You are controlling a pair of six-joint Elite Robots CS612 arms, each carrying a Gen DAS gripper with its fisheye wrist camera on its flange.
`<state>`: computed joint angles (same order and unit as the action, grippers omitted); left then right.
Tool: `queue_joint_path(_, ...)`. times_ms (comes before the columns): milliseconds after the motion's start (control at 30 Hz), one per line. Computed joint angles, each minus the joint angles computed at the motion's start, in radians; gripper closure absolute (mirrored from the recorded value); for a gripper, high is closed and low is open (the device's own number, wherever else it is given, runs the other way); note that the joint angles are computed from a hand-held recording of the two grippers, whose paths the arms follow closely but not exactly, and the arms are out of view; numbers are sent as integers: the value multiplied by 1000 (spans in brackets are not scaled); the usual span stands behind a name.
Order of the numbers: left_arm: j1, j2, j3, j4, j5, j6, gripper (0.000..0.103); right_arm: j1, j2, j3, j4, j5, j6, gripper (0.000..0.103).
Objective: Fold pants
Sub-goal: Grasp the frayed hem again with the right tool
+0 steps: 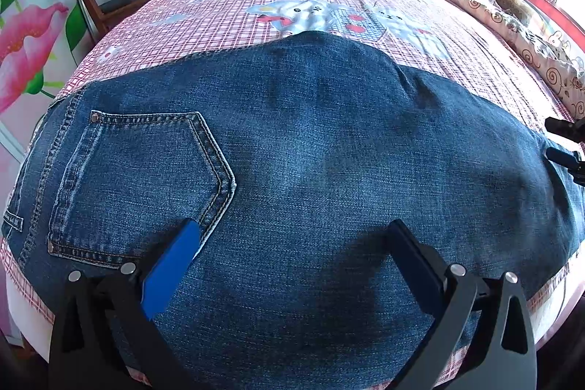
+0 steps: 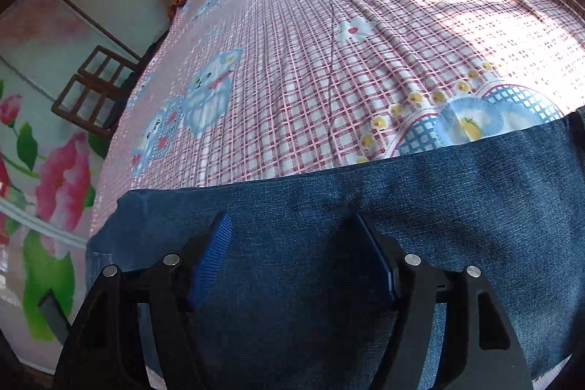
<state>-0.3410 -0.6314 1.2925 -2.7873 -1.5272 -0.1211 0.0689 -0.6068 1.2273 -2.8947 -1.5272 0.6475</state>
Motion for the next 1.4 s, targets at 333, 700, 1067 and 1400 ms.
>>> queue_joint_path(333,1,-1,6,-15,-6,13,2,-69,-236,548,-445,-205,491,35)
queue_joint_path(700,2,-2,4,-5,-11,28,2,-91,-171,555,-681,-85,545,35)
queue_joint_path(1067,5,-2,7,-13,-22,24,2,-85,-170,500,-502,-53,502,55)
queue_joint_path(1400,12,-2,6,-17,-54,33,2,-84,-158,518,-612,-32,570,86)
